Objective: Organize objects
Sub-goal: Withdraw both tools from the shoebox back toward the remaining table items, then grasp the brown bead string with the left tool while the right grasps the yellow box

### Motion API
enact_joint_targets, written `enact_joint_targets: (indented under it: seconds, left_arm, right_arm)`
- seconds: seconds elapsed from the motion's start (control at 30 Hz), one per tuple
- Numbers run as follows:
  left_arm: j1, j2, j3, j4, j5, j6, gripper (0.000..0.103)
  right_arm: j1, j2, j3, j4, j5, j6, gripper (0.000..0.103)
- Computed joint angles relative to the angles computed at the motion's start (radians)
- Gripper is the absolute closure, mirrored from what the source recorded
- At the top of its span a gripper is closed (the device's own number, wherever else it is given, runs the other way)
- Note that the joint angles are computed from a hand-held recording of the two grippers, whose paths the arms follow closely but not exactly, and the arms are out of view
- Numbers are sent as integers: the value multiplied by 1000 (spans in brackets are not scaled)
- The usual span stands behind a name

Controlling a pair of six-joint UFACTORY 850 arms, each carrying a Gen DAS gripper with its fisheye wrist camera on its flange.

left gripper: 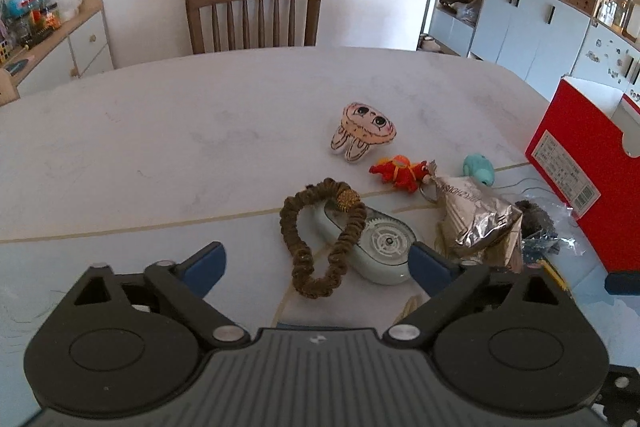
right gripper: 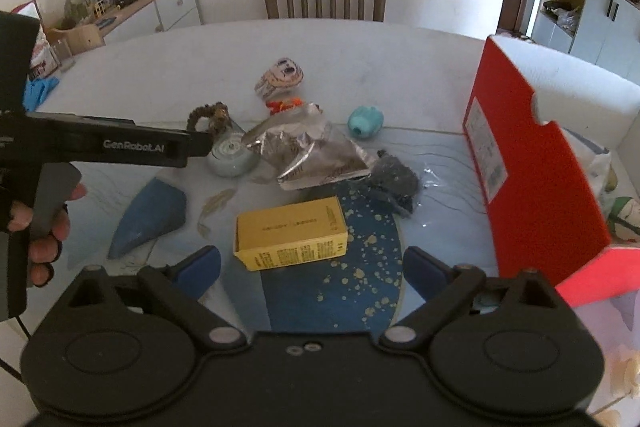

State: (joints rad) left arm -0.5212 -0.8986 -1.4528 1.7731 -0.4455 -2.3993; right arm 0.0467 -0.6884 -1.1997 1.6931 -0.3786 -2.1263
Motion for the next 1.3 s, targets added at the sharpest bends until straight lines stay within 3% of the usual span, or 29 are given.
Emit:
enact_joint_targets:
  seconds: [0.1, 0.23, 0.6, 0.67, 0.83, 0.93, 1.13, 1.3]
  left_arm:
    - [8, -4, 2, 40, 18, -29, 17]
    - [24, -2, 9, 68, 50, -68, 35]
    - [38, -10, 9, 59, 80, -50, 47]
    - [38, -11, 5, 60, 79, -53, 59]
    - [40, -11, 5, 106, 93, -94, 72]
    - [40, -12, 3, 110, 94, -103, 84]
    - [32, -3, 13, 77, 56, -75, 93]
    - [22, 17, 25, 23, 31, -23, 94]
  right_arm:
    - [5, -19, -19, -18, 6, 16, 7]
    - [7, -37, -41, -56, 7, 52, 9]
    - [18, -71, -83, -115, -3, 95, 11]
    - [23, -77, -92, -145, 6, 120, 19]
    - [26, -81, -91, -155, 12, 119, 27]
    - [27, -83, -95, -186, 12, 143, 39]
    - [24, -77, -87, -156, 10, 110, 64]
    - [19, -59, -62, -106, 0, 52, 70]
